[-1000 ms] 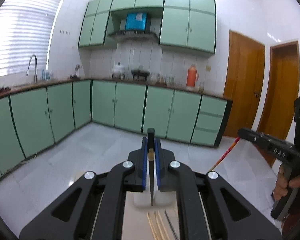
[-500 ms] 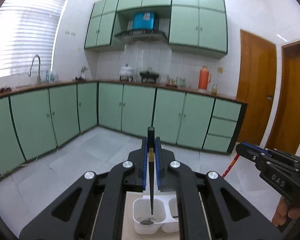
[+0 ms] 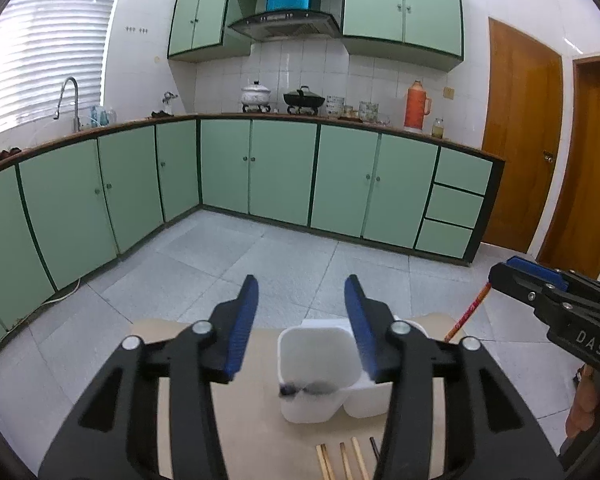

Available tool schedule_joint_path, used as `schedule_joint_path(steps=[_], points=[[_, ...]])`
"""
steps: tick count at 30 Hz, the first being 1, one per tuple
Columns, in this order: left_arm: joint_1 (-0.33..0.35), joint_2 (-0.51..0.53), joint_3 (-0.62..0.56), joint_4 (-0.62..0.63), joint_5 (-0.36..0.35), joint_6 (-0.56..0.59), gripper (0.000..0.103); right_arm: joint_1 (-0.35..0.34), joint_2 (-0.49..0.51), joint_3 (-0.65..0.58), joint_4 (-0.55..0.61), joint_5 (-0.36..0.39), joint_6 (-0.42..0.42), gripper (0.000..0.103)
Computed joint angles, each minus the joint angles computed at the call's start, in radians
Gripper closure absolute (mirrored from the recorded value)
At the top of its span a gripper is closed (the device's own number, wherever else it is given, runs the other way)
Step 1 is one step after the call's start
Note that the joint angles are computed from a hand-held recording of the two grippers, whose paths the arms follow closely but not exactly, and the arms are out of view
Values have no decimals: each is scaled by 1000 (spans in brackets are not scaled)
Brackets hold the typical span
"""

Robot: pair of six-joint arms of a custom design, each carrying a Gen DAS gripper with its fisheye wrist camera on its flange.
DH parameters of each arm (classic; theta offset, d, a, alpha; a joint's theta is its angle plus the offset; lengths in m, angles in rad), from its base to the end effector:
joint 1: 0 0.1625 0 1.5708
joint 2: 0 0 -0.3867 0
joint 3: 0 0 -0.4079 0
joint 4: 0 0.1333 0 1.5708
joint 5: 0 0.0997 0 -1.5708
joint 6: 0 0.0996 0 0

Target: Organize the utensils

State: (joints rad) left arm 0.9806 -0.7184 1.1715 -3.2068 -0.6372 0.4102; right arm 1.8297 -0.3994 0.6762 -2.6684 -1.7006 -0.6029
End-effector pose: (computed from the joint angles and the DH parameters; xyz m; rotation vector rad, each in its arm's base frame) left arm -0.2404 -0.7422 0.3083 0.3545 2.0188 -1.3867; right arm 0.3440 -0.8284 0.2070 1.0441 -2.4516 1.1122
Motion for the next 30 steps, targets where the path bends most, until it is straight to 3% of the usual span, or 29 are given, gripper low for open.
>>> schedule_joint_path(steps=[7,15,22,30], points=[[-38,-91,206,-202,40,55,41,-19,-154,297,-173,3,16,42],[-80,-141,437,-377,122,62,34,-54,-288,610,-364,-36,35,36],[-89,-162,593,-345,191,-64,34,-79,-341,821,-516,-95,3,37],[-90,-213,721,-206,219,-248,34,-91,-372,932,-522,-130,16,51]])
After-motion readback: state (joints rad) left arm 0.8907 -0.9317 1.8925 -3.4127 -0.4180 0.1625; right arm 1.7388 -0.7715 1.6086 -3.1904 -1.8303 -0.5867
